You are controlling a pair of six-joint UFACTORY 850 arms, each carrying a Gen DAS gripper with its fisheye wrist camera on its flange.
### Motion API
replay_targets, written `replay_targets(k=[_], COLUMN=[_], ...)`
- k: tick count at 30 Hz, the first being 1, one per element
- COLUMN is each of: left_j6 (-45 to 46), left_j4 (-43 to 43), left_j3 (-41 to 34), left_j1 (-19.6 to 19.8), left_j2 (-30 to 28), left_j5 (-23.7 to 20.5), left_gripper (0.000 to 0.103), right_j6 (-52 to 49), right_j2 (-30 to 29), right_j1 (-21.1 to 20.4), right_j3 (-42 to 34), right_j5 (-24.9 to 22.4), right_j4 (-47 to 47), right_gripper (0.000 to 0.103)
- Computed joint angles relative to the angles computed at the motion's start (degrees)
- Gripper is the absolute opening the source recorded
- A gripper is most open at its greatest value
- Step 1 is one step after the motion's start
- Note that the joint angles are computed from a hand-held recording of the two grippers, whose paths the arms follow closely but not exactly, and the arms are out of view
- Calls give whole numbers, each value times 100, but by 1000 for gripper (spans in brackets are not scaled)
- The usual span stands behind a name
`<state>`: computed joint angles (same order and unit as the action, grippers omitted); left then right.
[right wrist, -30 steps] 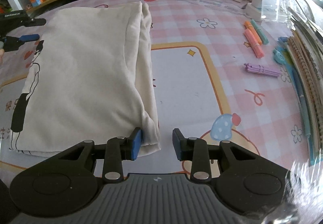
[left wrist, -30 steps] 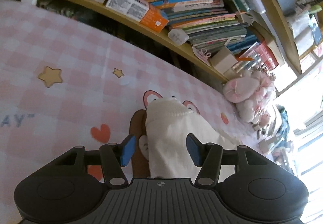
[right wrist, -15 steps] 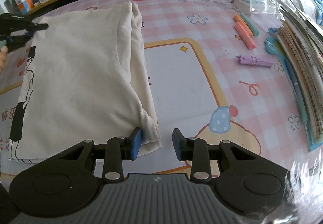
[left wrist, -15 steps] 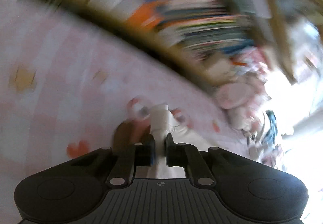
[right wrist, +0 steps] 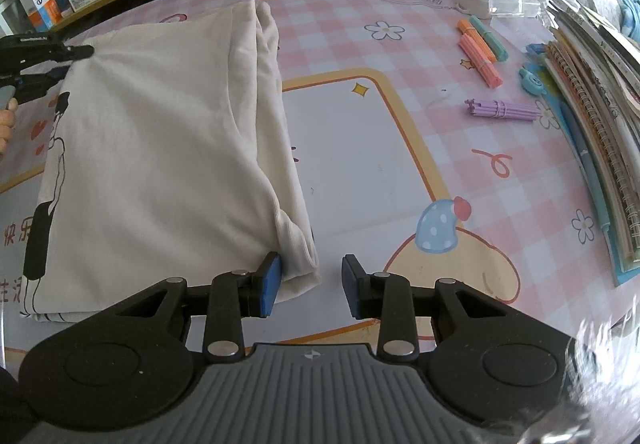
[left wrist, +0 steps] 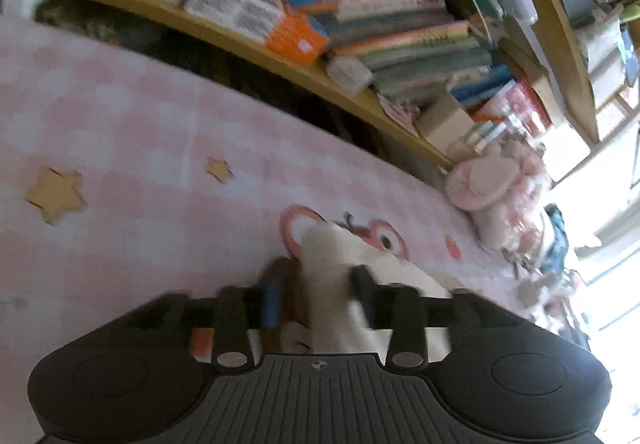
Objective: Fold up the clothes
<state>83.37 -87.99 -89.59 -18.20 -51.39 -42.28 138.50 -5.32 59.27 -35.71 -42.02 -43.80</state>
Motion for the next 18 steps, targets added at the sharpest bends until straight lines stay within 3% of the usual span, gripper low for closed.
replay_targets(k=[2, 10, 18], left_j6=[251, 906, 2015], left_j4=[-312, -123, -866], left_j3=[240, 1528, 3346], left_j1=[105, 435, 357], left_j2=[177, 1116, 2407], left_j5=[0, -210, 617], left_gripper=[51, 51, 52], right_j6=[-1, -9, 189], right_j2=[0, 152, 449], right_j1=[0, -5, 45], right_j3=[9, 180, 559], right_j5=[9, 173, 480], right_j4=[-13, -247, -958], right_gripper=[30, 30, 30])
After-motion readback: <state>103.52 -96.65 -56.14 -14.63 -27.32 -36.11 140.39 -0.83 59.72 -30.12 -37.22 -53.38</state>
